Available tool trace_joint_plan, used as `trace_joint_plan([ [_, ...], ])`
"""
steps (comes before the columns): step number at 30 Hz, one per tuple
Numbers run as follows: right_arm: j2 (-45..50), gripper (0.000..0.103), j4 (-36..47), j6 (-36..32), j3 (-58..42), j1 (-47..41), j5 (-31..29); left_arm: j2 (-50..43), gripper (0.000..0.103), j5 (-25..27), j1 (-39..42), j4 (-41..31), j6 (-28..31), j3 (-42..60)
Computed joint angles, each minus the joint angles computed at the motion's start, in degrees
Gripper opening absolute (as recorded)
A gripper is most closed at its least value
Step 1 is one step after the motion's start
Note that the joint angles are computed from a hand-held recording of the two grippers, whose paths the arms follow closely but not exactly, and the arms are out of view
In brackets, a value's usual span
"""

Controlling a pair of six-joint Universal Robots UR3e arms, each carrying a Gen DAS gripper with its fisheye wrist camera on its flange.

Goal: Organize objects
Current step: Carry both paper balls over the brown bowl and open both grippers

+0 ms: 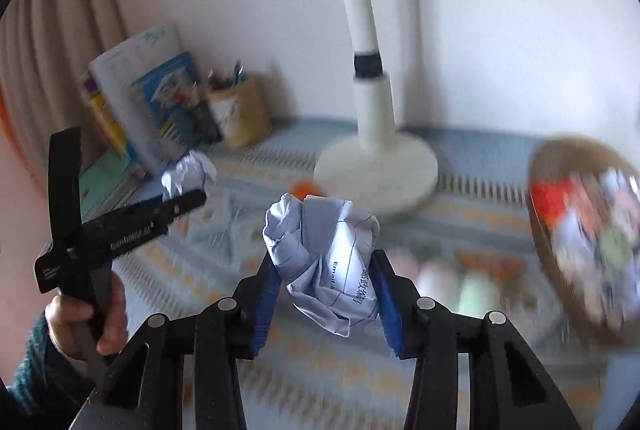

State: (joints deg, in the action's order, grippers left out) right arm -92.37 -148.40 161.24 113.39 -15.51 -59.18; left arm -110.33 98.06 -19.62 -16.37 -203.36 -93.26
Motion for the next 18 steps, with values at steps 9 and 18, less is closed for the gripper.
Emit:
trace_joint_plan([
  [9, -19.03, 0.047, 5.49, -11.36, 24.80, -17.16, -0.85, -6.31, 0.049, 15.61, -12.13, -6.89, -4.87, 4.51],
  [18, -24.71, 0.079, 12.56, -19.33, 28.71, -24.54, 5.89, -7.91, 0.050, 12.86, -10.37, -13.61, -5.16, 8.27],
])
